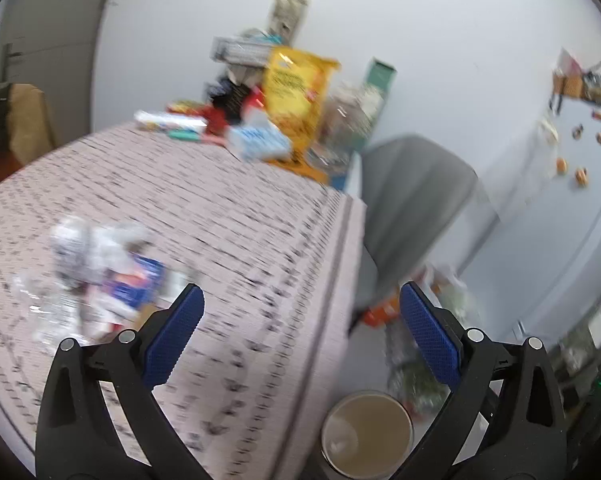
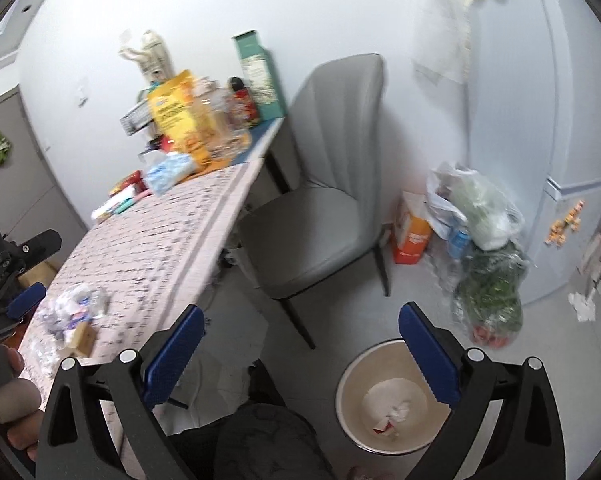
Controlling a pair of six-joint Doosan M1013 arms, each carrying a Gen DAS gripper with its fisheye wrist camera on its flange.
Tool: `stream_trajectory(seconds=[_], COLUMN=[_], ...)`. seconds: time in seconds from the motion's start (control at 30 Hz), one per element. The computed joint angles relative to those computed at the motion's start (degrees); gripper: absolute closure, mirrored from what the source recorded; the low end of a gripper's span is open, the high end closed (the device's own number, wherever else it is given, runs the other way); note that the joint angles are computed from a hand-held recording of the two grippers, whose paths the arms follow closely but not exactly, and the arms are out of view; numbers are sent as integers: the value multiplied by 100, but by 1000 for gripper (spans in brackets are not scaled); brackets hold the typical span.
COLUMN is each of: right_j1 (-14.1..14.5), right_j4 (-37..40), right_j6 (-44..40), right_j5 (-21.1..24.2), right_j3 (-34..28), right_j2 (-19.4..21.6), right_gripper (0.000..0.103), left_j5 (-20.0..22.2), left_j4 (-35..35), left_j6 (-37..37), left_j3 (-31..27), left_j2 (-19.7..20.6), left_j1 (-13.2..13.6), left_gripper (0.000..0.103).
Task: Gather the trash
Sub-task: 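Return the left tool to the table and close on the plastic bottle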
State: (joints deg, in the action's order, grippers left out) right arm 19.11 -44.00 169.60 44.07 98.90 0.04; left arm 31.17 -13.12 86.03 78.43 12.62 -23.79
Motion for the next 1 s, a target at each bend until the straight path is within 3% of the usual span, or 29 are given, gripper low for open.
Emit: stream_trajectory(seconds=[0.13, 0.2, 0.27, 0.57, 0.7, 0.83, 1.0], right_j1=[149, 212, 263, 544, 599, 700, 772], right_j4=[166, 265, 433, 735, 921, 1129, 1424], right_j6=[-286, -506, -864, -1658, -2010, -2412, -2884], right_j5=[-204, -295, -373, -795, -1247, -1146, -1165], right_j3=[-186, -275, -363, -742, -781, -927, -1024], right_j2=[156, 227, 300, 595, 668, 811, 928], right_gripper=[8, 8, 8, 8, 8, 8, 8], left_j5=[-121, -264, -157, -26, -30, -124, 90], left_j4=[-485, -1017, -1603, -2677, -2676, -2521, -2206], left_j6=[282, 867, 1529, 2780, 2822, 2644, 2368], left_j3=[198, 360, 448, 796, 953, 1103, 1141], left_j2=[-121, -212, -268, -489, -558, -614, -561], left_j1=[279, 441, 577, 1041, 1212, 1348, 1489], left_gripper=[6, 6, 6, 6, 6, 6, 6])
